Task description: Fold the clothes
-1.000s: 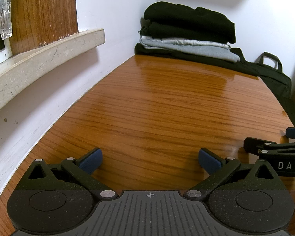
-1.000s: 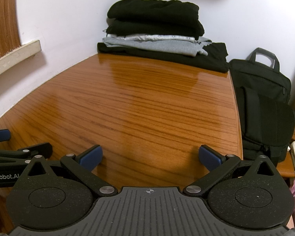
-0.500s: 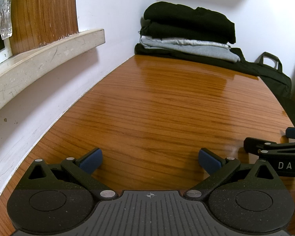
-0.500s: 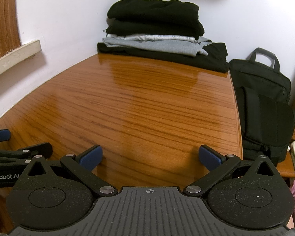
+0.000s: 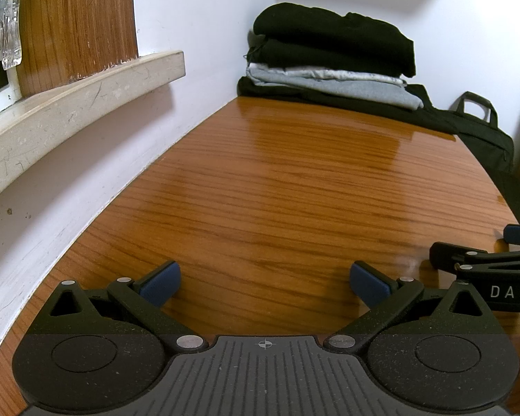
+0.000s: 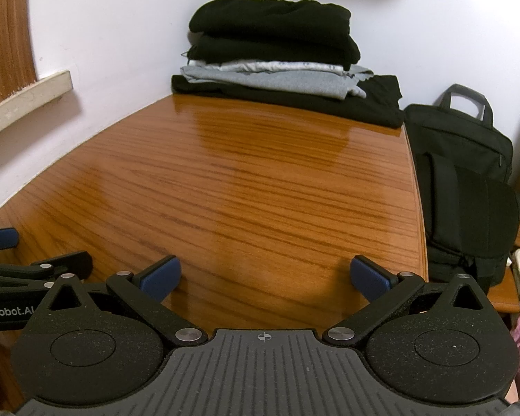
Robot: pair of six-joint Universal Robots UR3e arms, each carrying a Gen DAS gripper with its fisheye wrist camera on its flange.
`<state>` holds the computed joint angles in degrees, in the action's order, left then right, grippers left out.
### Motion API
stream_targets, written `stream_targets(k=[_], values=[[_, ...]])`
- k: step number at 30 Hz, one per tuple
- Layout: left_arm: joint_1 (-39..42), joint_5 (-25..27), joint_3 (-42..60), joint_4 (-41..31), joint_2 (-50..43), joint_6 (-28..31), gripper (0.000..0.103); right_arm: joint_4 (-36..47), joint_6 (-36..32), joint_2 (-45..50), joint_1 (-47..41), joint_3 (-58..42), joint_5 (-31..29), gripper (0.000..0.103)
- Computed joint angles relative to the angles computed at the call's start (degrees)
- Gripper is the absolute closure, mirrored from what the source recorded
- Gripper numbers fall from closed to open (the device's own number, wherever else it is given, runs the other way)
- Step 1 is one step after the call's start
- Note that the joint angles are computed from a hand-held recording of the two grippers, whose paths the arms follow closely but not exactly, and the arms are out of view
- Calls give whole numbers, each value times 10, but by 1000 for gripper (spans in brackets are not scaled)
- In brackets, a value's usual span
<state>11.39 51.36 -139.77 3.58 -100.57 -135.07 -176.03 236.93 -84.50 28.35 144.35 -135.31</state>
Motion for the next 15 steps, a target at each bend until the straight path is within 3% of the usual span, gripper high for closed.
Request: stream_targets(k=[15], values=[[-1,0,0,4,-3,-2,0,6,4,0,3,-3,-2,0]])
